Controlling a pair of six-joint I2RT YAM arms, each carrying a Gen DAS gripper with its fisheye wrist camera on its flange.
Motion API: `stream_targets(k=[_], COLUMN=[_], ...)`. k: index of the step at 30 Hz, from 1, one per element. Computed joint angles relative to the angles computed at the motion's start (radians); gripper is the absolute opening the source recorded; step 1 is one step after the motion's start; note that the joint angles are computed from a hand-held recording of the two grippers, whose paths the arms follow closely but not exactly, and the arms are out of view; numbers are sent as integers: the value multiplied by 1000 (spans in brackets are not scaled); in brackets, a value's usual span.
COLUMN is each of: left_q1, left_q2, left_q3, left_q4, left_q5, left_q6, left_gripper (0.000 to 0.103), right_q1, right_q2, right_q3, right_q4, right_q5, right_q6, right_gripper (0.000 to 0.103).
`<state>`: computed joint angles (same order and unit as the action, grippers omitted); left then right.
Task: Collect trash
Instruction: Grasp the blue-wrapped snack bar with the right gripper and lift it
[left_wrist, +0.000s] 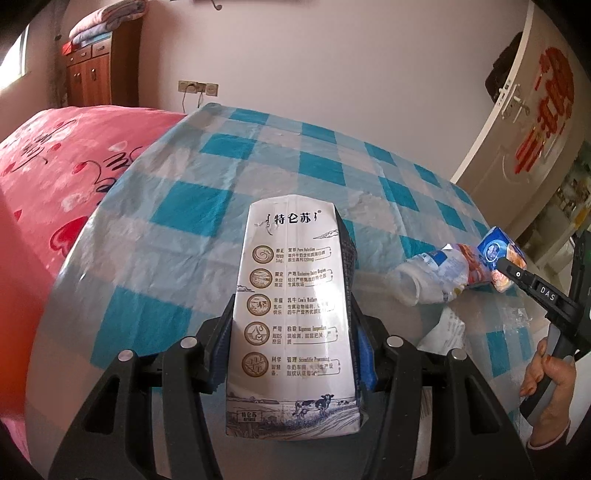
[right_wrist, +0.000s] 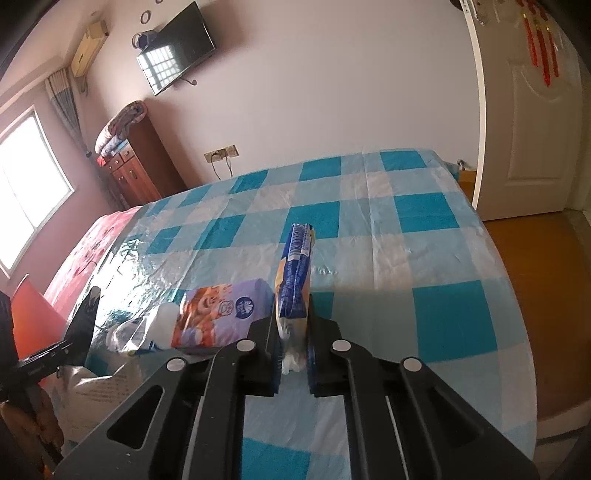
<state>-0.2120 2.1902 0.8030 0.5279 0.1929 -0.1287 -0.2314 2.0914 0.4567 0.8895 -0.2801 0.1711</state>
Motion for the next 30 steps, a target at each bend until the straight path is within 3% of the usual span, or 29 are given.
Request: stream_targets(k=[9, 20, 30], left_q1=[73, 170, 271], left_q2=[-74, -187, -358], left_q3=[-122, -286, -423], left_q4=[71, 149, 156], left_q5=[54, 118, 198], left_q6=[18, 46, 99], left_gripper=[55, 55, 55], right_q1=[47, 185, 409], right_q2=[-150, -319, -464], right_q3=[-130, -189, -207], right_q4=[60, -31, -137], right_q5=[29, 28, 116], right_q6=[45, 117, 181], right_gripper=[9, 9, 9])
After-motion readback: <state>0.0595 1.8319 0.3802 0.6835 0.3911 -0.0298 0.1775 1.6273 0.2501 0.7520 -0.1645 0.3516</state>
